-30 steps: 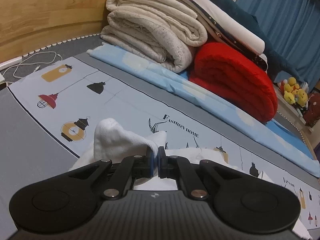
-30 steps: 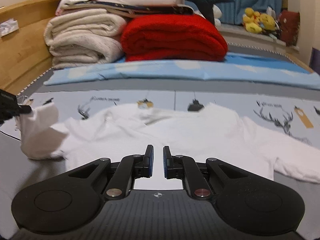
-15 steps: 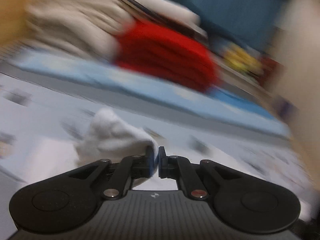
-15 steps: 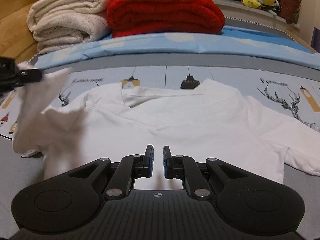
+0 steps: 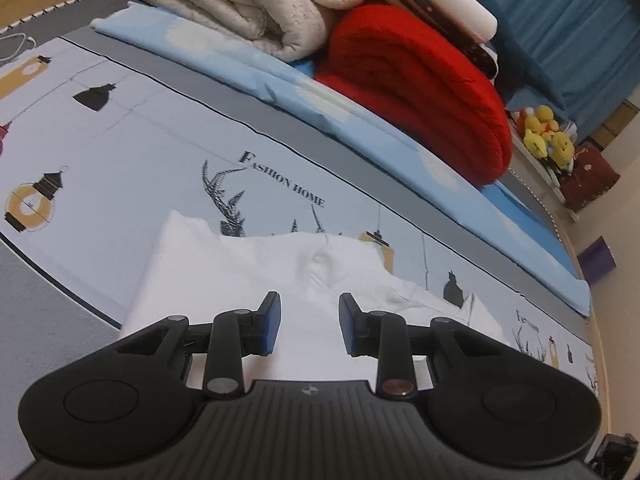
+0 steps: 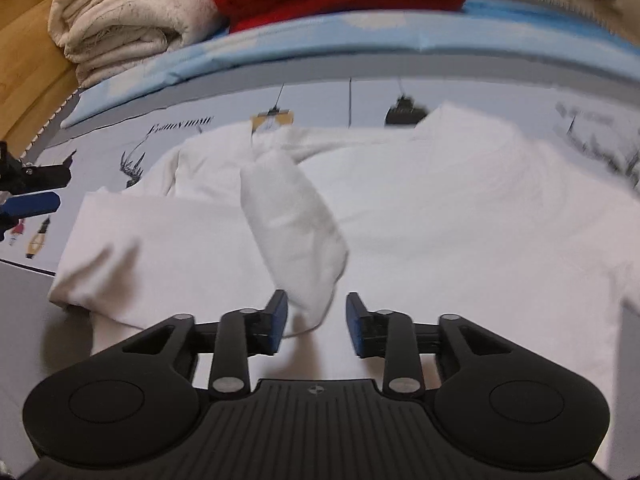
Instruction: Fold small clothes
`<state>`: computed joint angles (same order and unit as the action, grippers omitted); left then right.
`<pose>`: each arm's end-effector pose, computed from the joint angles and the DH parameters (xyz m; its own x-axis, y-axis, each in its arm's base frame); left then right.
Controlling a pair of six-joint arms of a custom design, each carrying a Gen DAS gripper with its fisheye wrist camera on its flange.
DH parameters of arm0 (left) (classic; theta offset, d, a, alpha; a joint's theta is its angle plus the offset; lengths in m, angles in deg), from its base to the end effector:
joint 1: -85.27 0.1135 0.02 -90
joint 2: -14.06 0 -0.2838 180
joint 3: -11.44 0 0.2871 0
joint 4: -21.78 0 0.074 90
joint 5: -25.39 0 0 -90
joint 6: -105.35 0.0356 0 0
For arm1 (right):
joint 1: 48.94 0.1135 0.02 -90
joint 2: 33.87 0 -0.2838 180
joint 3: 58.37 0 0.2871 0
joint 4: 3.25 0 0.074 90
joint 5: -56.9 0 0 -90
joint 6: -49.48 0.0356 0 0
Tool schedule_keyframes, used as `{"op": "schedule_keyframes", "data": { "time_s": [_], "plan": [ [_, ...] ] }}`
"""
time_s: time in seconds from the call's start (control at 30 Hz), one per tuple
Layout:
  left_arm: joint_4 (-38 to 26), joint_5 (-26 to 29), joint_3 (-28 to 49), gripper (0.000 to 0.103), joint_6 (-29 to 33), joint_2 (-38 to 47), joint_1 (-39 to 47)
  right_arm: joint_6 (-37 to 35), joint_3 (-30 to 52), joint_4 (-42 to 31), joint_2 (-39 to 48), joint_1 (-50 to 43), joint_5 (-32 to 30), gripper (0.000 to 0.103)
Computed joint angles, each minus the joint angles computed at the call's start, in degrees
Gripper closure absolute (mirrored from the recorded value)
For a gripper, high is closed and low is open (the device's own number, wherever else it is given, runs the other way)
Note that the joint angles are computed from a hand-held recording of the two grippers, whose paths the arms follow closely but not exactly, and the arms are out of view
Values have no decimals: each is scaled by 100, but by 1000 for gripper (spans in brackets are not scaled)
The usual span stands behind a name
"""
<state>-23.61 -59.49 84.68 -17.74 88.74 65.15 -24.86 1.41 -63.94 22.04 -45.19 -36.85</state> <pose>0.2871 -0.1086 0.3002 -0.7921 -0.2889 -0.5377 -0.0388 0.9029 -0.4281 0.2067 0.0159 0.2762 -0.8314 0.2154 -0.5122 0.1282 0.9713 0.2004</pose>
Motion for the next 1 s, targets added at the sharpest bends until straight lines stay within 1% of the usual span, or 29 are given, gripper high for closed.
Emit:
{"op": "schedule_keyframes", "data": {
  "time_s": [0.13, 0.2, 0.37, 0.4, 0.47, 0.5, 0.57, 0.63, 0.73, 0.77, 0.8, 0.87, 0.9, 0.93, 0.97, 1.0],
  "plan": [
    [-38, -47, 53, 69, 28, -29, -49, 427, -151, 222, 255, -226, -440, 68],
    [-94, -11, 59, 69, 91, -62, 1, 578, -217, 271, 331, -280, -539, 68],
    [-141, 60, 68, 69, 96, -114, 167, 603, -357, 564, 358, -137, -321, 68],
    [-150, 66, 70, 69, 95, -123, 196, 584, -368, 633, 383, -126, -313, 70],
    [-164, 31, 78, 69, 100, -137, 245, 521, -379, 788, 421, -121, -292, 91],
    [-161, 9, 77, 69, 111, -137, 274, 490, -383, 868, 410, -119, -267, 94],
    [-173, -54, 85, 69, 118, -143, 331, 456, -377, 999, 212, -99, -97, 97],
    [-178, -87, 103, 69, 116, -137, 405, 452, -389, 1272, -343, -63, 111, 97],
    [-165, -112, 125, 69, 78, -139, 473, 345, -465, 1741, -1240, 57, 980, 97],
    [-164, -118, 132, 69, 83, -132, 470, 414, -449, 1690, -1370, 20, 1329, 97],
    [-171, -138, 146, 69, 87, -116, 446, 519, -386, 1452, -1337, -90, 1634, 97],
    [-191, -160, 174, 69, 127, -57, 388, 753, -261, 859, -951, -551, 1847, 97],
    [-203, -168, 183, 69, 146, -28, 355, 895, -206, 551, -672, -906, 1781, 97],
    [-215, -181, 196, 69, 160, 8, 322, 999, -152, 276, -361, -1345, 1566, 94],
    [-230, -189, 207, 69, 183, 44, 291, 1030, -141, 141, -158, -1759, 1247, 92],
    [-252, -190, 225, 69, 210, 91, 259, 1009, -166, 118, -26, -2215, 776, 92]
  ]
}}
